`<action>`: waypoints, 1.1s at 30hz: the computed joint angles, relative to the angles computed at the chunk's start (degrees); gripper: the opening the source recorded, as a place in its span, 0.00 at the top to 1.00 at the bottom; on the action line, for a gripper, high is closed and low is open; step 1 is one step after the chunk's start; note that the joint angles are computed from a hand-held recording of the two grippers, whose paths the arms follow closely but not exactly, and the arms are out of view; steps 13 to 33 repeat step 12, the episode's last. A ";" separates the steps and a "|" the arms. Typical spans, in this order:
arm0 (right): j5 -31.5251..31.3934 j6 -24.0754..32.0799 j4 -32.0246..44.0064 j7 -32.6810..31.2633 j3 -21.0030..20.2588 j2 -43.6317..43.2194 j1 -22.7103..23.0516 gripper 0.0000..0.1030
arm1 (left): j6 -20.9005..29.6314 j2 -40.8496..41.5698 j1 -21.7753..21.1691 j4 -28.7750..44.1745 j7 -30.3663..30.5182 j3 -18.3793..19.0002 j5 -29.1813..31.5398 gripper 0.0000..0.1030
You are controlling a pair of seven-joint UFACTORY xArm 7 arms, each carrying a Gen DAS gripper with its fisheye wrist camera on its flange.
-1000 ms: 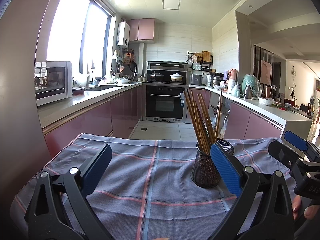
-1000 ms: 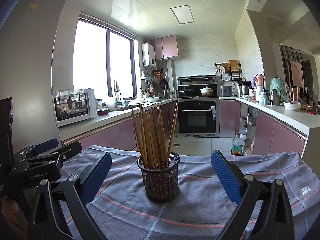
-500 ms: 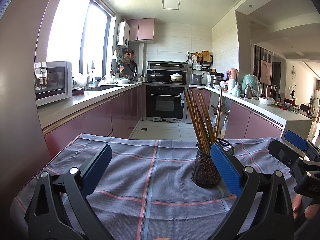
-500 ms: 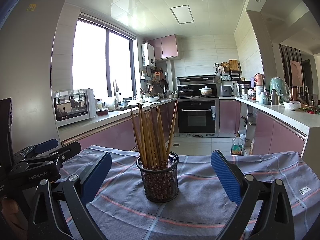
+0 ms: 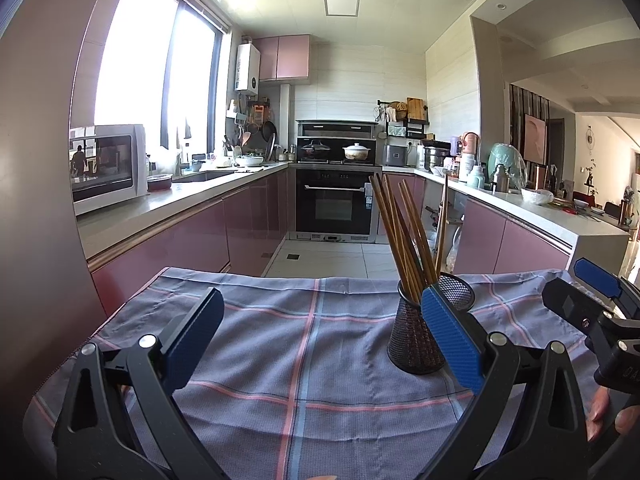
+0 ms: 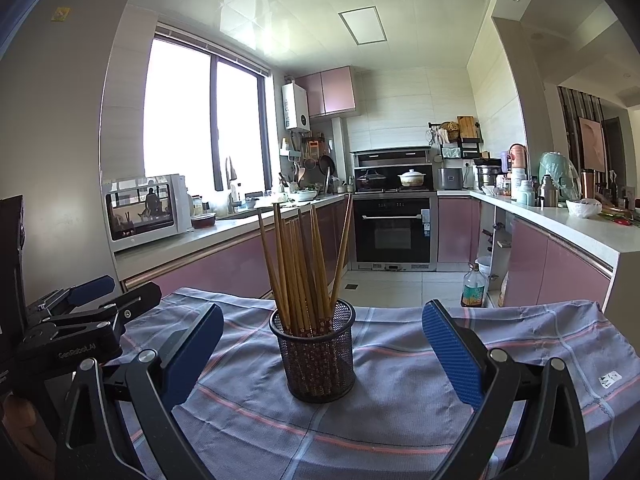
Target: Organize utensils
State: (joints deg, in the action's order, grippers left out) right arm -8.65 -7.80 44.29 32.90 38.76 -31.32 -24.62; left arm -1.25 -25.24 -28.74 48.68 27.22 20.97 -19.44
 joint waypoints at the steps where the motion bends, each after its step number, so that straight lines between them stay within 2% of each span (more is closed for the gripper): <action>1: -0.08 0.13 -0.11 -0.13 -0.35 0.08 0.30 0.07 | 0.01 0.40 0.14 0.33 -0.01 -0.18 0.18 0.06; 3: -0.35 1.08 -0.20 -0.67 -1.83 0.65 1.74 0.07 | 0.28 0.62 0.15 0.38 0.25 -0.03 0.33 0.06; 5: -0.71 3.14 -0.42 -1.45 -4.83 1.61 4.29 0.07 | 2.87 1.63 1.14 1.54 0.09 -0.19 0.25 0.06; 9: -3.41 14.83 0.45 -2.38 -9.82 3.14 5.71 0.07 | 10.22 5.67 3.39 5.70 1.72 0.31 -2.18 0.05; 12: -5.77 28.13 3.60 -3.93 -13.36 7.01 5.80 0.07 | 14.37 10.46 8.26 8.95 1.16 -1.62 -1.47 0.05; 33: -5.77 28.13 3.60 -3.93 -13.36 7.01 5.80 0.07 | 14.37 10.46 8.26 8.95 1.16 -1.62 -1.47 0.05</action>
